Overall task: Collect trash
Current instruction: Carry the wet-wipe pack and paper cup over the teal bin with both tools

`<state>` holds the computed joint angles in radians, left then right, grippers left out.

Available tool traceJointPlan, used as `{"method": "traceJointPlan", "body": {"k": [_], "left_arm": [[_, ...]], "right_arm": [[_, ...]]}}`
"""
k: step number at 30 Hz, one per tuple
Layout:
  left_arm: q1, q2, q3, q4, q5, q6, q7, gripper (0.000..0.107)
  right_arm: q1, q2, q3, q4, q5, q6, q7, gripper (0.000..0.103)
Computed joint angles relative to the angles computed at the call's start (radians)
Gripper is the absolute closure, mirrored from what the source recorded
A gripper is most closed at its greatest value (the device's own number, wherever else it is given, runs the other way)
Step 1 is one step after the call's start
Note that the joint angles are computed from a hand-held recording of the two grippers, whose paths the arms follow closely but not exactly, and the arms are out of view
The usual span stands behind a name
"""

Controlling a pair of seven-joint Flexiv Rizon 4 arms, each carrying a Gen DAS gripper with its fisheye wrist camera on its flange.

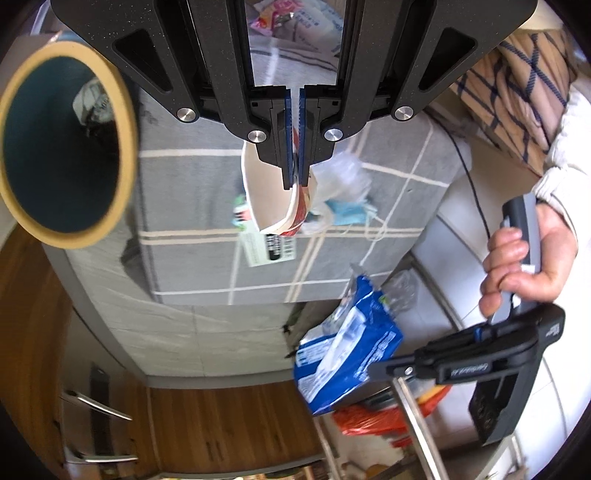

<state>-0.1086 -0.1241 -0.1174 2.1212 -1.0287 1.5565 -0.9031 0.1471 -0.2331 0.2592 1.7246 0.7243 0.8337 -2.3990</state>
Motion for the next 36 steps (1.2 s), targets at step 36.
{"method": "traceJointPlan", "body": {"k": [36], "left_arm": [[0.008, -0.275, -0.277, -0.308, -0.081, -0.091, 0.084, 0.105]], "right_arm": [[-0.172, -0.01, -0.077, -0.008, 0.086, 0.277, 0.19, 0.099]]}}
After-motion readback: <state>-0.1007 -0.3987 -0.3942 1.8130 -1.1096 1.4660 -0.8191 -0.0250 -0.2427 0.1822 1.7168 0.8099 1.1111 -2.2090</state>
